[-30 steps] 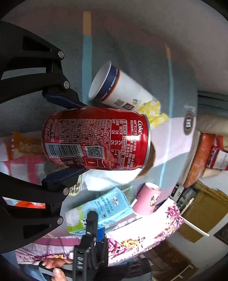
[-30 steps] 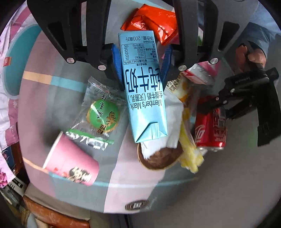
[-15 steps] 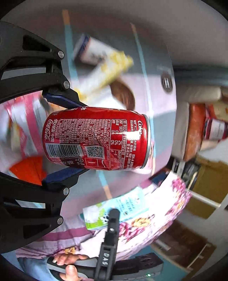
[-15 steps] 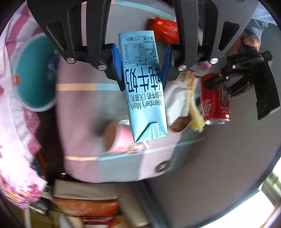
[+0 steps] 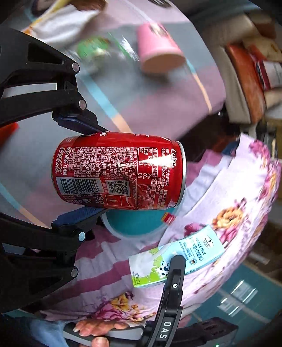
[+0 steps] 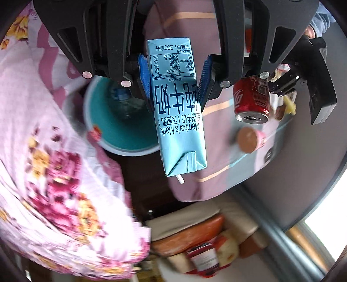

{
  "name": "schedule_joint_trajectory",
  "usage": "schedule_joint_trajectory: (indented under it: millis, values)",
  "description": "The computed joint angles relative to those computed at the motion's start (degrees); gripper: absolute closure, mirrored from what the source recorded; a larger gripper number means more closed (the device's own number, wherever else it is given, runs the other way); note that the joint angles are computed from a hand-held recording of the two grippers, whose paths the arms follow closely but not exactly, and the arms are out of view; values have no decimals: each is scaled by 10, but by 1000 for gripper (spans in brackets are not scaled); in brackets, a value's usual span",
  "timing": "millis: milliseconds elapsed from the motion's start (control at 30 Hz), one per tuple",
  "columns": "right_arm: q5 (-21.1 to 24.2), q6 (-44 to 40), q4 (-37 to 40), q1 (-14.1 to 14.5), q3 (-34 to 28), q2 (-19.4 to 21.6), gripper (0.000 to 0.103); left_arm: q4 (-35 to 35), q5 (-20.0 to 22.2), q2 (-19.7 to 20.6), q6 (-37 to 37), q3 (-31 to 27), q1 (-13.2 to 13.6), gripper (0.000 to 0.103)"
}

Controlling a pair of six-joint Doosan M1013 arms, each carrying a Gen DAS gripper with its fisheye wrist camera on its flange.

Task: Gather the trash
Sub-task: 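Open both tools over the wastebasket to drop the can and carton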

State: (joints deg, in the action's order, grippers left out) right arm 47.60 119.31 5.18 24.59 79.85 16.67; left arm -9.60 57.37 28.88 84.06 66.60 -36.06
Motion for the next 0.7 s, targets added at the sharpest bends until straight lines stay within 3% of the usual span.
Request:
schedule_joint_trajectory:
  millis: [267,467,533,567,700]
  values:
    - [-14,7,18,-31,34,-7,66,1,46,54,9,-64,-16,41]
    - [-16,2,31,-39,40,-3,66,5,59,71,-1,-83,-17,40]
    - [-14,0,34,-41,39,-1,66,8,62,73,-6,-85,-16,34]
    - [-13,0,34,-41,38,0,66,11,61,73,-10,-85,-16,25]
    - [-7,-1,34,-40,34,4,66,16,53,69,-17,-79,-15,23]
